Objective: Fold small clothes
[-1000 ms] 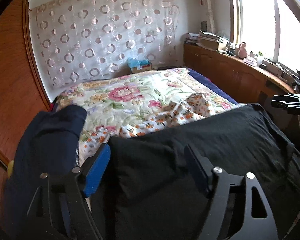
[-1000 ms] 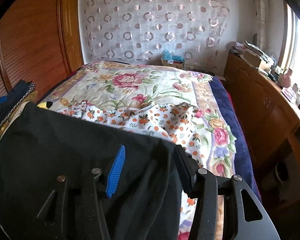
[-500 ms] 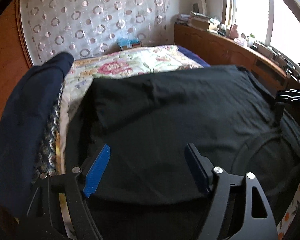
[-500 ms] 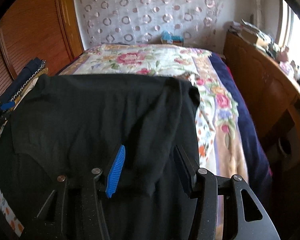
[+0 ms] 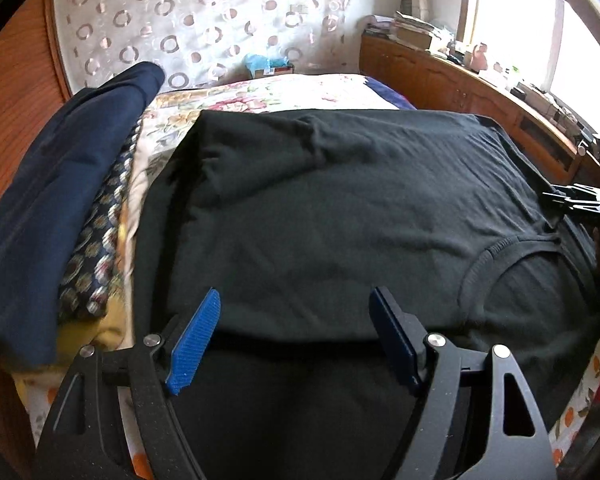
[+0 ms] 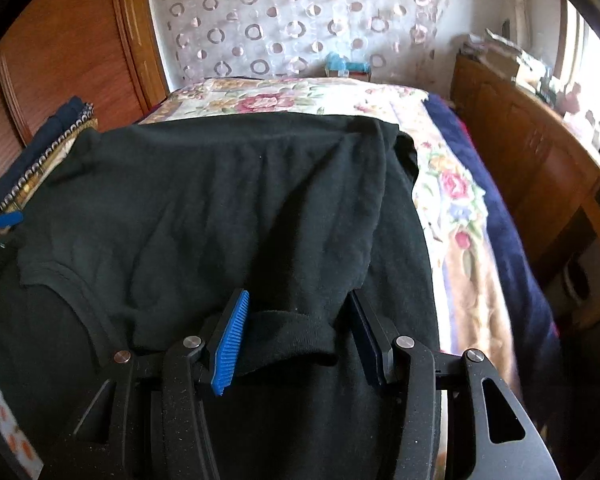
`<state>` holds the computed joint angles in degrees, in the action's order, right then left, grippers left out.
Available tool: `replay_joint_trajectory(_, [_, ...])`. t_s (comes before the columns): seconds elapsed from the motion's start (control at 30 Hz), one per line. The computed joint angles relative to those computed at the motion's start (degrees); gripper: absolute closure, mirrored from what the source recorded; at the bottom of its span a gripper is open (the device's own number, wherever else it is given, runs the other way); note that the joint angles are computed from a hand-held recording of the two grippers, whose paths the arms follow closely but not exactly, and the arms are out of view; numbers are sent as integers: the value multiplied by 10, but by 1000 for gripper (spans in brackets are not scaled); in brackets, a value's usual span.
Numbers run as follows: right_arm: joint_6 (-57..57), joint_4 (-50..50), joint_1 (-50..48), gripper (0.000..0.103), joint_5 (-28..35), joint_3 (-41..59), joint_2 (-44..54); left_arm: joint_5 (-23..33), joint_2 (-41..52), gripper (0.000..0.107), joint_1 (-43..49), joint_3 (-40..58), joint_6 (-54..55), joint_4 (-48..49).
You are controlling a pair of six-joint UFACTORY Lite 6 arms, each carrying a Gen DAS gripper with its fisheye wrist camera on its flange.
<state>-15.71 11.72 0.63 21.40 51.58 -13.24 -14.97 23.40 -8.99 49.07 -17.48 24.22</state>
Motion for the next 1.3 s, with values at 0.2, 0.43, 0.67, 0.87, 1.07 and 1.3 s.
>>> replay_joint_trajectory(0.2, [4, -5, 6, 48, -16, -10, 4, -1, -12, 29, 13, -31, 76, -94])
replay_joint_trajectory(0.43, [66, -55, 31, 47, -28, -19, 4, -11, 22, 29, 34, -12, 24, -85])
replay_joint_trajectory(0.67, [62, -52, 30, 47, -31, -20, 5, -2, 42, 29, 37, 19, -6, -68])
replay_joint_trajectory(0.87, [64, -54, 31, 46, -32, -20, 6, -6, 49, 30, 51, 31, -70, -11])
replay_joint_trajectory(1.07, [66, -55, 32, 45, -34, -21, 6, -6, 50, 57, 58, 34, -16, -77])
replay_joint_trajectory(1.3, [62, -53, 31, 45, -35, -22, 7, -9, 49, 72, 62, 31, 19, -114])
